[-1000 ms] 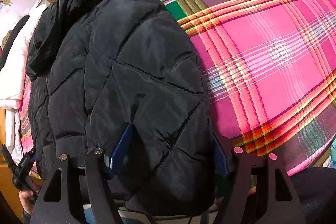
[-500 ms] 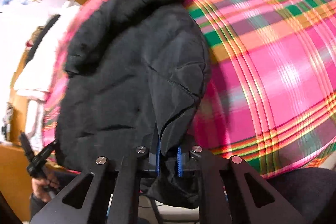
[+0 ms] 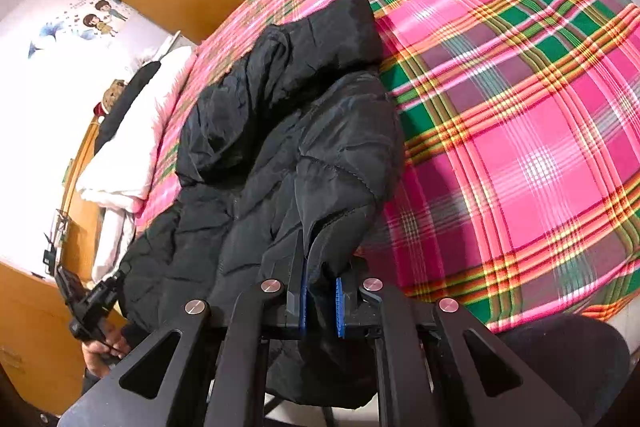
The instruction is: Fold large clothes
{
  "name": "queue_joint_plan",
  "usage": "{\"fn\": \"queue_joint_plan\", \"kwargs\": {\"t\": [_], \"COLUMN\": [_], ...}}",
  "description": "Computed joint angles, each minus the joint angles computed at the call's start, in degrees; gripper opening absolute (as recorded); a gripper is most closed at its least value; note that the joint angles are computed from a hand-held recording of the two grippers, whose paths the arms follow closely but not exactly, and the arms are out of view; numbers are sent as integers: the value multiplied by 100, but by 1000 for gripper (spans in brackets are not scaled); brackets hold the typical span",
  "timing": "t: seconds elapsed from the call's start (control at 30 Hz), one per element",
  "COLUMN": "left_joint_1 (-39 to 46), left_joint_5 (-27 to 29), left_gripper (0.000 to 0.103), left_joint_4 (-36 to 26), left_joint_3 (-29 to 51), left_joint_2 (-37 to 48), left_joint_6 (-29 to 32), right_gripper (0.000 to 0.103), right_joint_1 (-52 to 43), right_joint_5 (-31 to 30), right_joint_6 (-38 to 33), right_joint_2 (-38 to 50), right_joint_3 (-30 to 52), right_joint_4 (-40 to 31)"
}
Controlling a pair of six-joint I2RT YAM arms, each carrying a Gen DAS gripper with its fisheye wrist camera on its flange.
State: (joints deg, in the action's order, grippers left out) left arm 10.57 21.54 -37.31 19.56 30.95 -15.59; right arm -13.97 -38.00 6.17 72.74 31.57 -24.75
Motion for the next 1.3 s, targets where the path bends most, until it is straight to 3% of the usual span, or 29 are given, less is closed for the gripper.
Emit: {"fn": "queue_joint_plan", "kwargs": {"t": [0.2,0.5,0.7,0.93,1.07,1.2,1.3], "left_joint_1": [142,56,-156,-462,-542,-597,-582], "left_joint_5": [247,188,-72,-544,-630,-635,-570], "left_gripper": [9,9,9,10,11,14,17], "left_joint_4": [540,2157,2745,2545,2462,2516,2642], "left_joint_3": [517,1915,3377,5507,6447,6950,7013], "left_joint_2": [677,3080,5152,7808,9002,9656,9797], "left_joint_6": [-182,-852,-1260,-1350,-1318,-1394,-1535], "right_gripper": [9,9,9,11,16,21,31], "right_joint_1": [-30,300,674,978,963,888,733], "right_joint_5": [-342,-347,29,482,264,-154,-604], "right_joint_6": [383,1521,2052,2363,2640,2967,3147], "right_joint_2": [77,1497,3364,6527,7862,8374,8056], "right_joint_3": [429,2233,4489,8414,9949,10439,9799], "right_joint_4": [215,954,573,-1130,-1544,-1433,-841]}}
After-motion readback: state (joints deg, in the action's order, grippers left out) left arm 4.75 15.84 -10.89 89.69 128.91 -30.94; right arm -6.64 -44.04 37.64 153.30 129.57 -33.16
